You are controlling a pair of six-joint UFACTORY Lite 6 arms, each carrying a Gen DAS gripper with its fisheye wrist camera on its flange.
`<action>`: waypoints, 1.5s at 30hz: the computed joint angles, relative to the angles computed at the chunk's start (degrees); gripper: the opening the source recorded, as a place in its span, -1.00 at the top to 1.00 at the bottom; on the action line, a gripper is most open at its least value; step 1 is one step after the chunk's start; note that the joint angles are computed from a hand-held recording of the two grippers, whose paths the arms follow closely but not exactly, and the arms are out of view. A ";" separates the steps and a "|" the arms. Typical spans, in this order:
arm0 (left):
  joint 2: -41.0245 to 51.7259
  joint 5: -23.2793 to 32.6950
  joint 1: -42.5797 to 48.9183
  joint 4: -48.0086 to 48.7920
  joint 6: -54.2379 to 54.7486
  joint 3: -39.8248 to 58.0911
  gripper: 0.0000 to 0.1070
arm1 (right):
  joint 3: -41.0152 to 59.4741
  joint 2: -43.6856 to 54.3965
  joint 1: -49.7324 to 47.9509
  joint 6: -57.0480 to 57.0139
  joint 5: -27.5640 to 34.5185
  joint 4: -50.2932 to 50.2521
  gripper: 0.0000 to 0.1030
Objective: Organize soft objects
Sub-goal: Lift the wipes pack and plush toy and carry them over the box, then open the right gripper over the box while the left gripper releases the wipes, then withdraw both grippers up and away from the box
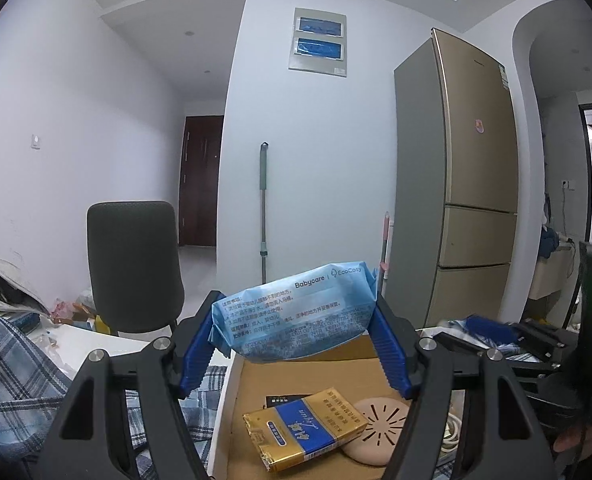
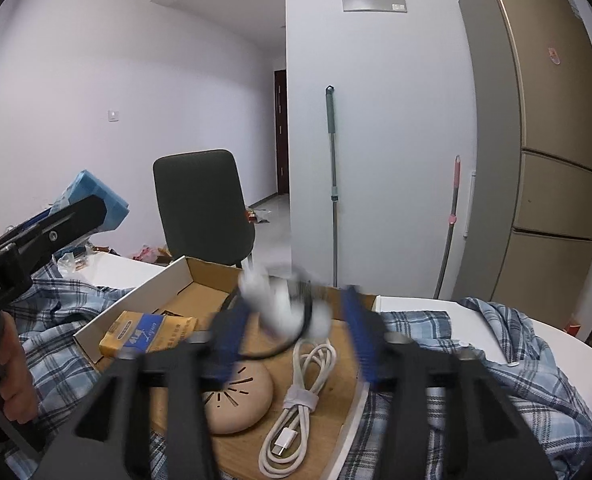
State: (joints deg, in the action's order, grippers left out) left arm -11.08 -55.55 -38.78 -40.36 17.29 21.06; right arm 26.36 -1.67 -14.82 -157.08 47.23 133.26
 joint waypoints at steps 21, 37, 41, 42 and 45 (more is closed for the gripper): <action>5.95 4.03 2.90 2.24 -1.69 3.85 -0.75 | -1.81 -0.82 0.07 -2.63 1.93 3.29 -0.60; 6.15 3.17 3.16 1.42 -1.88 3.81 -0.92 | -1.41 -0.49 -0.28 -2.45 1.85 3.06 -0.60; 5.68 3.76 3.53 1.74 -2.86 3.27 -0.92 | -1.24 -0.32 0.13 -2.77 1.37 3.57 -0.61; 5.45 3.49 3.35 1.39 -2.64 3.14 -0.92 | -1.02 -0.15 0.30 -2.86 1.00 3.89 -0.61; 4.96 2.08 2.15 -0.34 -0.92 2.93 -0.92 | -1.30 0.04 -0.50 -2.61 2.28 3.67 -0.61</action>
